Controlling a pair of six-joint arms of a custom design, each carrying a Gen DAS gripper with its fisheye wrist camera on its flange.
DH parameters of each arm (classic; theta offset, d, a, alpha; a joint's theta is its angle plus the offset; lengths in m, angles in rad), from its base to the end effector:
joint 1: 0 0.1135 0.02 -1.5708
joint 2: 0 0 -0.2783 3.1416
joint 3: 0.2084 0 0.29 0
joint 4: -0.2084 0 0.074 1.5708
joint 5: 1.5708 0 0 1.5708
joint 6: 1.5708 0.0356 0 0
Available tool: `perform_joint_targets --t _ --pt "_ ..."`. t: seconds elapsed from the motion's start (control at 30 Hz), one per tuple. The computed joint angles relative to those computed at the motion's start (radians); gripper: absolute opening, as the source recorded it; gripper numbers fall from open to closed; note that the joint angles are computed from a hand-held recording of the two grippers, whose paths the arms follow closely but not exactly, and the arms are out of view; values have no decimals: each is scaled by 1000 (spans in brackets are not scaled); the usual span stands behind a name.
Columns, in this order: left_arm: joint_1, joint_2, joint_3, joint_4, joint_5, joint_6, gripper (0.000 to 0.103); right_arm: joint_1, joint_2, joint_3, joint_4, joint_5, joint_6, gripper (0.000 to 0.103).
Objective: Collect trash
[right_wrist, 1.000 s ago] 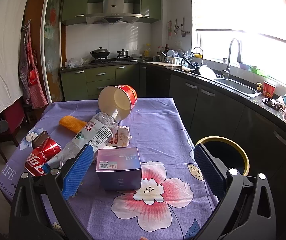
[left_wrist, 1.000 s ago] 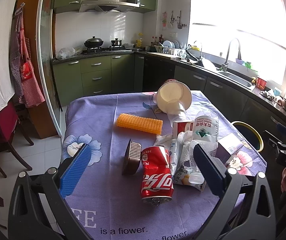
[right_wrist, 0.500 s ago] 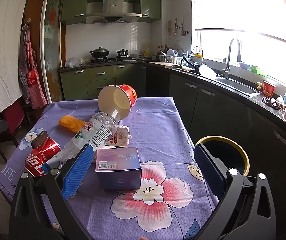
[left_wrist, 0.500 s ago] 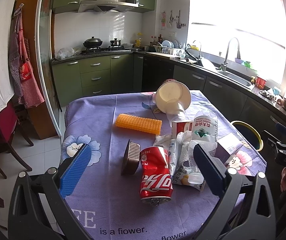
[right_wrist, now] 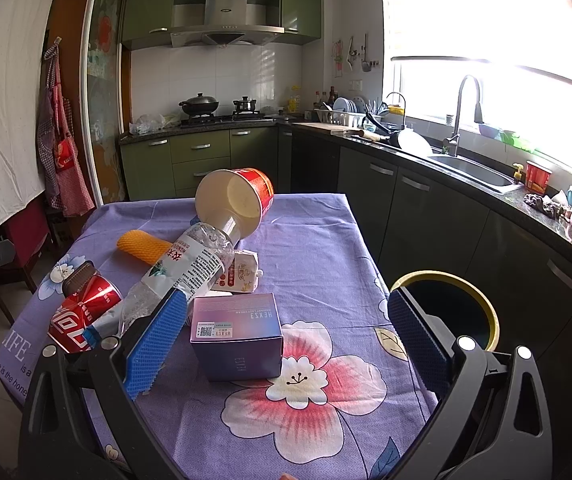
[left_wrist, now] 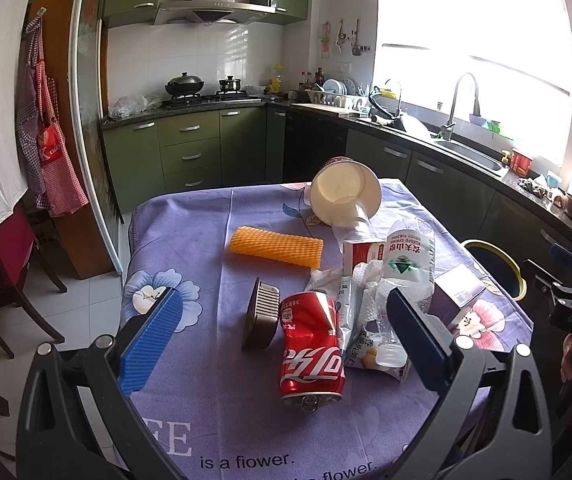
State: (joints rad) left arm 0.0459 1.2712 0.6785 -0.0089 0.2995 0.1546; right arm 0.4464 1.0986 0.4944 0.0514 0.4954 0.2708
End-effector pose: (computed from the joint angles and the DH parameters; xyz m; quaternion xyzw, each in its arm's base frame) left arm 0.2959 0.0031 0.2095 0.1169 0.8699 -0.0853 0.4715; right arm 0.2334 0.0929 0.1942 0.0448 0.8538 -0.0347 0.5175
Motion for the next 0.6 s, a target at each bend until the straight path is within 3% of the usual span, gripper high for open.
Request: perform_joint_targets --t 0.4,0.6 --pt "-2 61 47 -12 1 9 97 -19 69 20 36 -14 -9 99" --pt "-13 186 172 8 -31 4 97 -71 174 121 72 -81 -136 99"
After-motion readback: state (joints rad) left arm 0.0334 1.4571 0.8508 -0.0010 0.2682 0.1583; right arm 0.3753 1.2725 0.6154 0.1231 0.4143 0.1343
